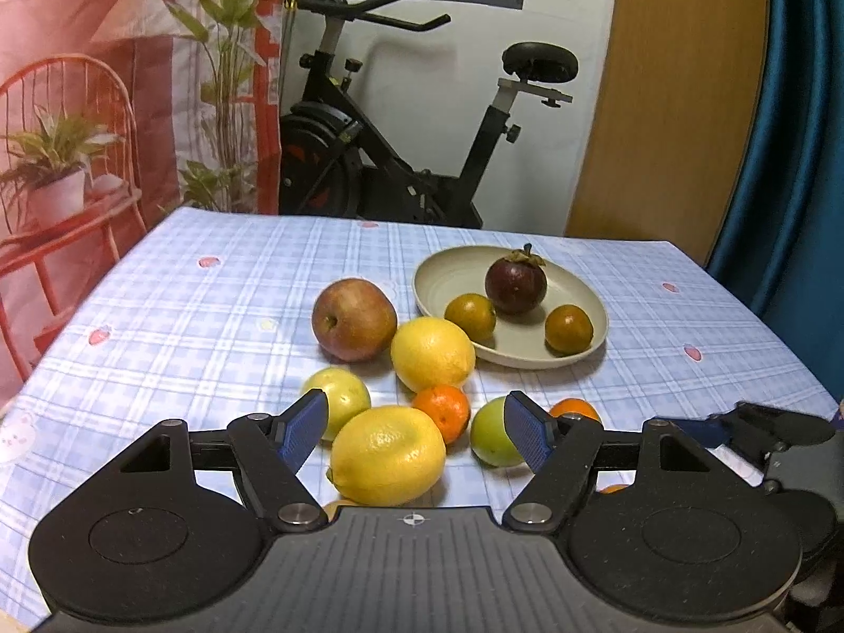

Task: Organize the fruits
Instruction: 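Withdraw both tools from the plate back over the fruit pile, then grasp a tangerine with the left tool while the right tool grasps another tangerine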

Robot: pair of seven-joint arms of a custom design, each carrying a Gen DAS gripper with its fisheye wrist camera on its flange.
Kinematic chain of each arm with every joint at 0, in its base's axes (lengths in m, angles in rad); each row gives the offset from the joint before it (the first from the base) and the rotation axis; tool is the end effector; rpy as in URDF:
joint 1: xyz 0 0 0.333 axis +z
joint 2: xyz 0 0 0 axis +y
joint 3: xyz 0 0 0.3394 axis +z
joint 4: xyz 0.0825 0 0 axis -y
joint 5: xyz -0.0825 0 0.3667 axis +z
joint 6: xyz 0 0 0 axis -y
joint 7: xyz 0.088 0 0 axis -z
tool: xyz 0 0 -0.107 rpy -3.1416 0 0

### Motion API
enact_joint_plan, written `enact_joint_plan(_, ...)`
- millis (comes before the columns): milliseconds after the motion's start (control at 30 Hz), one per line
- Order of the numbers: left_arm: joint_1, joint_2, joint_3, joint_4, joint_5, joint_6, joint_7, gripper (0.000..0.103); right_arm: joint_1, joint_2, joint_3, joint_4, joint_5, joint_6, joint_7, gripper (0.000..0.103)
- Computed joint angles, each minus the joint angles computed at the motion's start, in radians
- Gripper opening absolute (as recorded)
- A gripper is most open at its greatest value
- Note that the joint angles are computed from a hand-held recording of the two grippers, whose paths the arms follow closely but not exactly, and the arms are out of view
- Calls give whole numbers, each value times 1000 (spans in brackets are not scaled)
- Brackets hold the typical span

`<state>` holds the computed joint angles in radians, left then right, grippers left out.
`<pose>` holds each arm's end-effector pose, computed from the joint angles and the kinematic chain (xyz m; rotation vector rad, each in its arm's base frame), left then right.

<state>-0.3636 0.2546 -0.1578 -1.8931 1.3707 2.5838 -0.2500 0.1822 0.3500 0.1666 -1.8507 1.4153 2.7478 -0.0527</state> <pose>0.5451 -0.3249 0.4404 -1.8244 1.4251 -0.8495 0.6269 0.1746 0.4017 -1.9952 0.9051 -0.3216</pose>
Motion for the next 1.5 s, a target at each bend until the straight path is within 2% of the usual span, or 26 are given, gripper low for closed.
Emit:
enact_joint_plan(167, 7, 6, 1, -1, -20, 19, 11, 70, -2, -1, -1, -13, -57, -53, 3, 71)
enact_joint_plan(300, 11, -6, 8, -15, -13, 21, -29, 69, -4, -2, 0, -18, -51, -66, -19, 65)
enact_joint_plan(433, 18, -6, 6, -18, -27, 15, -40, 68, -7, 0, -4, -17, -37, -63, -5, 65)
enact_joint_plan(500, 20, 0, 5, -12, -35, 16, -30, 62, -8, 2, -6, -15, -41, -66, 2, 61)
enact_joint_plan(633, 16, 8, 7, -6, -23, 29, -14, 60, -5, 4, 2, -16, -25, -54, -50, 56)
enact_joint_plan(700, 16, 13, 7, -3, -25, 36, 3, 52, -6, 6, 5, -13, -10, -55, -75, 50)
enact_joint_plan(867, 15, 17, 13, -3, -21, 47, 14, 51, 2, 23, 1, 4, -21, -50, -65, 44)
enact_joint_plan(1233, 15, 36, 14, 12, -63, 51, 78, 51, -7, 54, 14, 26, -55, -46, -56, 43)
enact_joint_plan(1300, 18, 41, 19, 21, -62, 65, 101, 51, -14, 54, 20, 26, -38, -53, -75, 39)
enact_joint_plan(1500, 47, 87, 32, 79, -143, 123, 239, 50, -22, 52, 24, 24, 9, -69, -122, 39)
